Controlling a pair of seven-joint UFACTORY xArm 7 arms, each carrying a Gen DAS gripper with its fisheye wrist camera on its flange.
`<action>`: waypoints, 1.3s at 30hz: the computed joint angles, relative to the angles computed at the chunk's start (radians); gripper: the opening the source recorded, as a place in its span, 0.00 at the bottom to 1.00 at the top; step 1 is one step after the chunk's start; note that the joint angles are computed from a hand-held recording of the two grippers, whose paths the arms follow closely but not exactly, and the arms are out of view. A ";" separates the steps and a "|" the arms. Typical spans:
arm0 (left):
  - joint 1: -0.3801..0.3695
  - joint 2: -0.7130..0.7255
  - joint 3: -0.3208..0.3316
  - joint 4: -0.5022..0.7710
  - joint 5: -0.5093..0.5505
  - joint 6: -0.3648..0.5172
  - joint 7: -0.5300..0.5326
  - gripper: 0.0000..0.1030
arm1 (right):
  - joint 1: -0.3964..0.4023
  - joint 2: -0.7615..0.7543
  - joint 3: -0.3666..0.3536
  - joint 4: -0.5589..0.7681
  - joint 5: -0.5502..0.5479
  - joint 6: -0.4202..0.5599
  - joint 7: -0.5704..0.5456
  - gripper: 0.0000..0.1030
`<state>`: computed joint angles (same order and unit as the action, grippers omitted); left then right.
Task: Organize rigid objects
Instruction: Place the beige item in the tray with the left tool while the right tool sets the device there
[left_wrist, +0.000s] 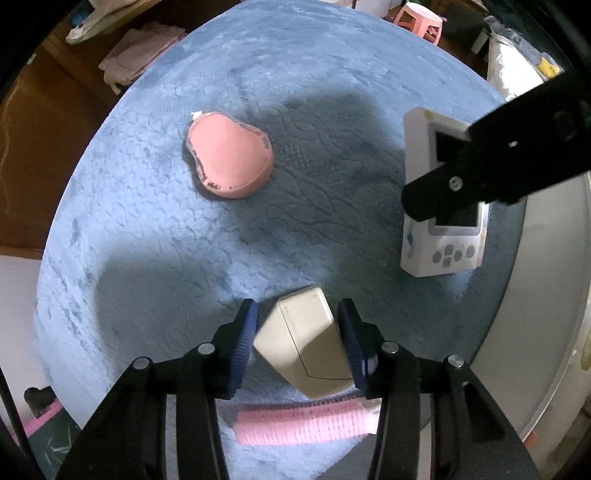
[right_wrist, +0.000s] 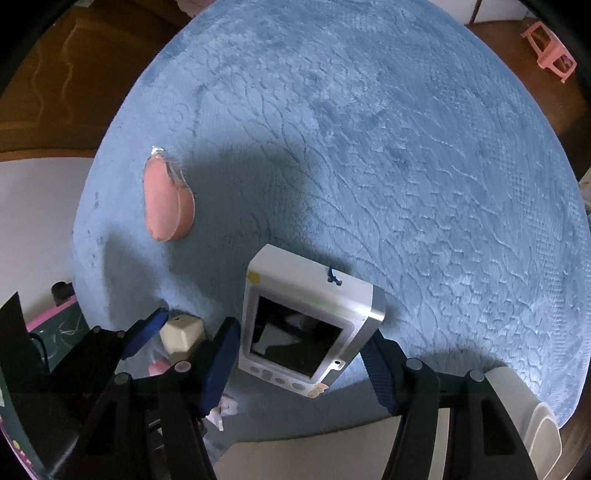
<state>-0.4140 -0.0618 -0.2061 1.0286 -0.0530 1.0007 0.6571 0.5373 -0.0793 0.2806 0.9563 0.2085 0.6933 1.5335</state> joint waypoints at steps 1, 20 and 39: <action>0.002 -0.002 0.001 0.001 -0.001 0.005 -0.013 0.47 | 0.002 -0.012 0.002 -0.008 -0.001 -0.006 0.001 0.63; 0.043 -0.311 0.057 0.064 -0.205 0.223 -0.221 0.46 | -0.006 -0.380 0.073 -0.048 -0.061 0.092 -0.039 0.62; 0.007 -0.841 -0.002 -0.344 -0.251 0.272 -0.595 0.46 | 0.140 -0.506 0.195 -0.164 0.027 0.107 0.004 0.60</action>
